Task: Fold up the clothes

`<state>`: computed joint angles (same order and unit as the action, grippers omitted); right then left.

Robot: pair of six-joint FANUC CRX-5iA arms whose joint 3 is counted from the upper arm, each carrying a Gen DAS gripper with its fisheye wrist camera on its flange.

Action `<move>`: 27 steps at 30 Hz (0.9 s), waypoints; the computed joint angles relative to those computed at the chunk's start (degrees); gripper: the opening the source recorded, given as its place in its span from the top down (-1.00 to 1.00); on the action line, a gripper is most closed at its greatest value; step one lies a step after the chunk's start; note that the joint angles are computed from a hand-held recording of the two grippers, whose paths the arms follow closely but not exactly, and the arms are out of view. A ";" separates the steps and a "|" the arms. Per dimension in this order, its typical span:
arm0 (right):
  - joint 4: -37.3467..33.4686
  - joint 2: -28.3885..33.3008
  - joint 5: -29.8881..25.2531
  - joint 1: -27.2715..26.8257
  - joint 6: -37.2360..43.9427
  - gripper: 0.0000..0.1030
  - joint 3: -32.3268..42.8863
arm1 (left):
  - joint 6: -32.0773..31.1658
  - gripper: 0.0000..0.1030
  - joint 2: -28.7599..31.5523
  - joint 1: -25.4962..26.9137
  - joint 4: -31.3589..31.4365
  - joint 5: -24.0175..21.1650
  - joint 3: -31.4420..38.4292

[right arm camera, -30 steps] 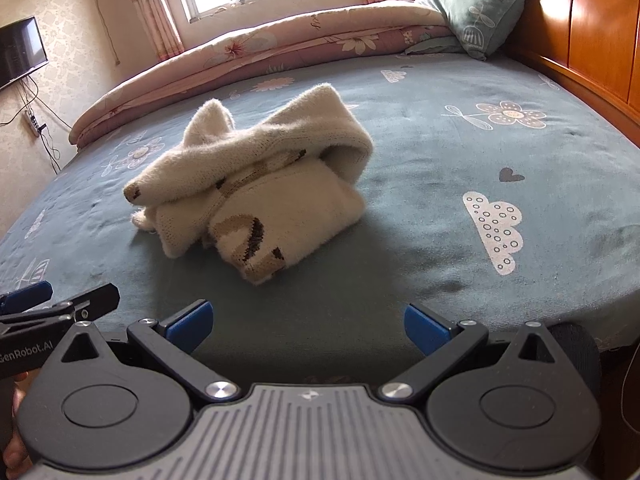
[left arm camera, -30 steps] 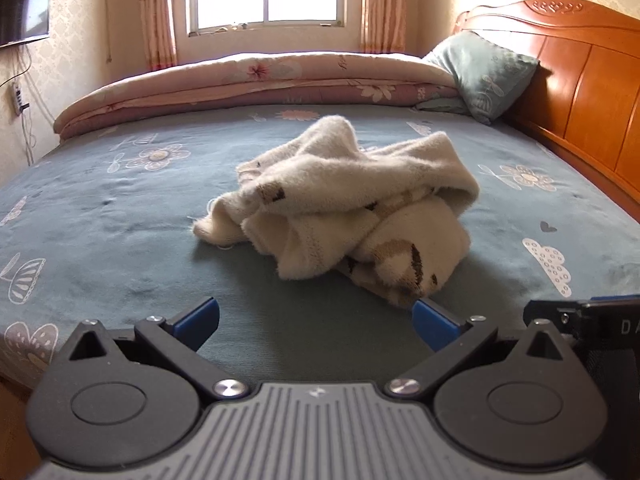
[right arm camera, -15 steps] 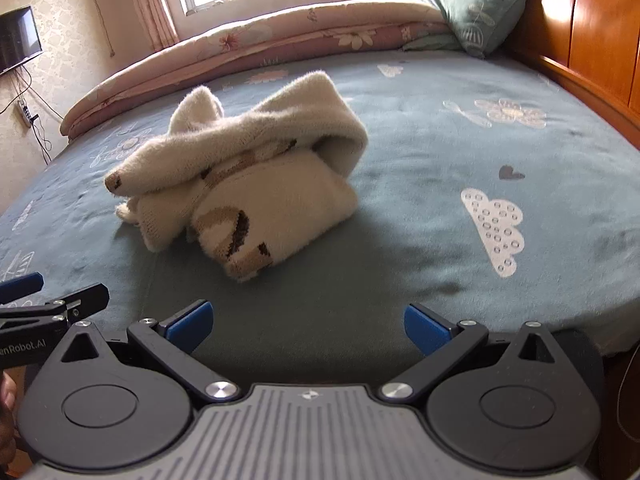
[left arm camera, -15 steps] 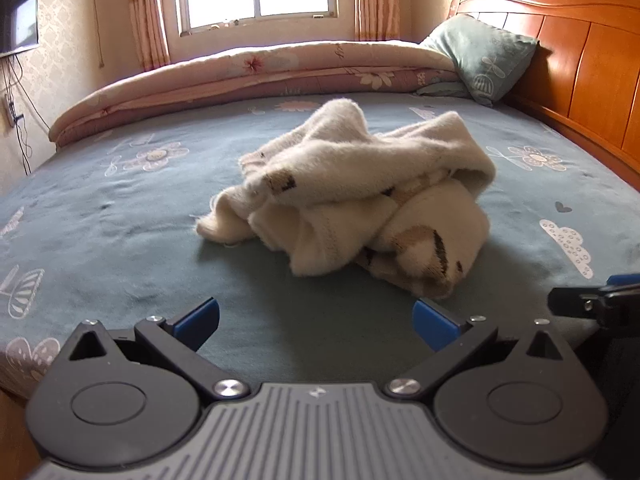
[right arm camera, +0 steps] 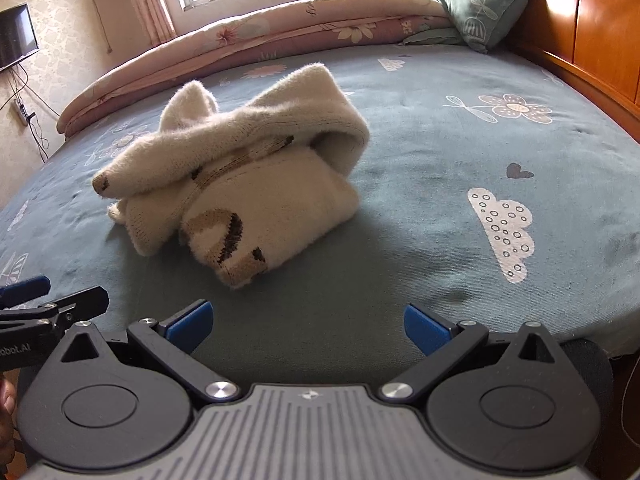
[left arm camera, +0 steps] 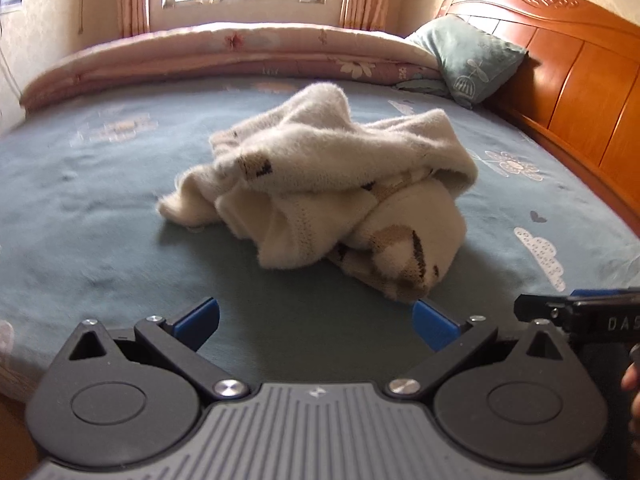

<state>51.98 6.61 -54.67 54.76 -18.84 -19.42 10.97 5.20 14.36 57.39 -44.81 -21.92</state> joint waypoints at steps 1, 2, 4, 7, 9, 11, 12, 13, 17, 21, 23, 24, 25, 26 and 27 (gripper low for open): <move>0.12 0.02 -0.16 -0.06 -0.05 -1.00 -0.03 | 1.29 -0.99 0.67 0.02 -0.32 -0.82 0.85; 0.31 0.14 -0.46 -0.09 0.04 -1.00 0.03 | 1.23 -0.99 1.07 -0.18 0.56 -0.96 1.07; 0.90 0.20 -0.89 -0.17 0.23 -1.00 -0.04 | 0.36 -0.99 1.92 -0.86 2.80 -0.64 1.48; 1.66 0.04 -1.09 -0.50 0.10 -1.00 -0.31 | -0.22 -0.99 3.78 -2.14 4.86 0.75 3.36; 3.53 -0.33 -0.45 -0.92 -1.49 -1.00 -1.41 | -1.91 -0.99 4.84 -3.33 7.95 3.11 4.23; 7.09 -0.31 -0.50 -1.17 -4.01 -1.00 -2.86 | -6.46 -0.99 5.37 -5.18 14.75 7.19 4.11; 9.53 -0.18 -0.80 -1.25 -5.54 -1.00 -3.73 | -10.14 -0.99 5.70 -6.46 20.03 9.60 3.93; 12.41 0.07 -1.37 -1.26 -6.49 -1.00 -4.63 | -13.90 -0.99 6.16 -7.87 25.40 12.09 3.96; 16.90 1.83 -3.08 -1.83 -2.84 -1.00 -4.54 | -17.53 -0.99 10.88 -10.38 31.48 19.23 9.46; 12.09 2.37 2.30 -4.66 -0.88 -1.00 -2.14 | -3.81 -0.99 17.97 -8.58 20.47 20.07 18.34; 9.77 2.85 5.02 -5.99 0.12 -1.00 -0.97 | 3.99 -0.99 21.25 -6.94 14.33 17.51 22.54; 9.07 3.21 6.04 -6.51 0.61 -1.00 -0.44 | 7.92 -0.99 22.85 -6.08 11.20 15.83 24.69; 8.89 3.70 6.43 -6.78 1.60 -0.99 0.12 | 11.28 -0.99 24.30 -5.28 8.42 14.06 26.60; 8.82 4.24 6.62 -6.98 3.21 -0.99 0.79 | 13.72 -0.99 25.36 -4.39 5.97 11.85 27.88; 8.74 4.79 6.80 -7.17 4.83 -0.99 1.48 | 16.36 -0.99 26.15 -3.32 3.50 9.07 28.95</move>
<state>60.72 11.40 -47.87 47.59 -14.01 -17.94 27.33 31.35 11.04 60.89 -35.74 7.02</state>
